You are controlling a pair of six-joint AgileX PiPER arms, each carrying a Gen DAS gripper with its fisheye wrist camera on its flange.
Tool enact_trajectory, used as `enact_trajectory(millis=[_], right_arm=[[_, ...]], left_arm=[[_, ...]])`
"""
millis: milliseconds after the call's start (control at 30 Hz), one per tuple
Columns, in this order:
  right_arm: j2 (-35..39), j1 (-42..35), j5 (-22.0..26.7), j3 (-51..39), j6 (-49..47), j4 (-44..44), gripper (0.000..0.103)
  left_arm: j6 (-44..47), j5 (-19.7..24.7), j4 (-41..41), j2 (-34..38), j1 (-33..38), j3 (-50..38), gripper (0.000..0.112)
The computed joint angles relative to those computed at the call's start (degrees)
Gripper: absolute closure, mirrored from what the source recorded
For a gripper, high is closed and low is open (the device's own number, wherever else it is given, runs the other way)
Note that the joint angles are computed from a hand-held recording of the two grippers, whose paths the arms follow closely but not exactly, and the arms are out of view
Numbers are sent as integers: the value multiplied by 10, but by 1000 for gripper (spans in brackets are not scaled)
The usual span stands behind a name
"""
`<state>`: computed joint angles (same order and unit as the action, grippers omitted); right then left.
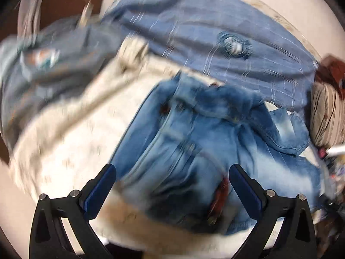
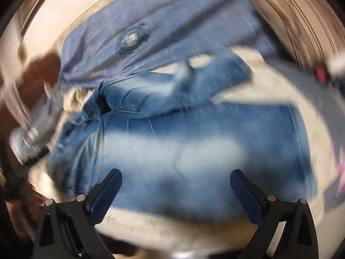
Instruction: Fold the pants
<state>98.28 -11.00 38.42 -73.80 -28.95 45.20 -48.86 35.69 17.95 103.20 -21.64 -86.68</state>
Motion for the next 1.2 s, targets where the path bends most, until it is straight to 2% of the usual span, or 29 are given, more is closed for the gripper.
enact_trajectory(millis=[33, 167, 300, 433, 533, 600, 633, 700, 733, 800, 833, 900, 933, 967, 1000, 1033, 1067, 1200], right_arm=[[4, -28, 24, 9, -5, 30, 2], [34, -133, 104, 35, 3, 139, 2], [41, -163, 120, 39, -1, 186, 2], [28, -177, 115, 33, 16, 183, 6], [14, -200, 109, 5, 35, 149, 7], [13, -197, 90, -38, 68, 75, 7], [18, -192, 82, -58, 83, 36, 7], [48, -170, 81, -112, 126, -56, 7], [72, -161, 97, -143, 152, -97, 10], [99, -149, 124, -175, 166, -132, 28], [116, -141, 145, -198, 179, -153, 30], [125, -125, 155, -219, 197, -192, 41], [127, -116, 158, -226, 209, -217, 42], [135, -107, 169, -242, 216, -235, 48], [143, -99, 182, -258, 221, -255, 65], [142, -88, 182, -259, 227, -276, 72], [140, -80, 184, -262, 227, -291, 86], [124, -45, 182, -279, 232, -364, 90]], left_arm=[[17, -8, -34, -8, 13, 15, 9], [12, -27, -73, -23, 39, 49, 9], [56, -50, -185, -22, 67, 67, 9], [45, -28, -199, -5, 74, 47, 9], [47, -22, -192, -4, 72, 37, 9], [35, -14, -160, 0, 67, 25, 9], [23, 3, -148, 10, 65, 12, 9], [39, 31, -177, 29, 70, -8, 9], [40, 35, -185, 28, 72, -6, 10], [22, 44, -177, 34, 74, -15, 13], [13, 52, -170, 38, 75, -22, 20], [6, 78, -161, 50, 75, -43, 30], [8, 86, -153, 53, 71, -53, 46], [12, 105, -143, 61, 66, -72, 56], [8, 120, -134, 64, 61, -84, 61], [4, 130, -123, 66, 58, -92, 74], [6, 140, -113, 69, 55, -103, 80], [-39, 174, -8, 56, 25, -141, 88]])
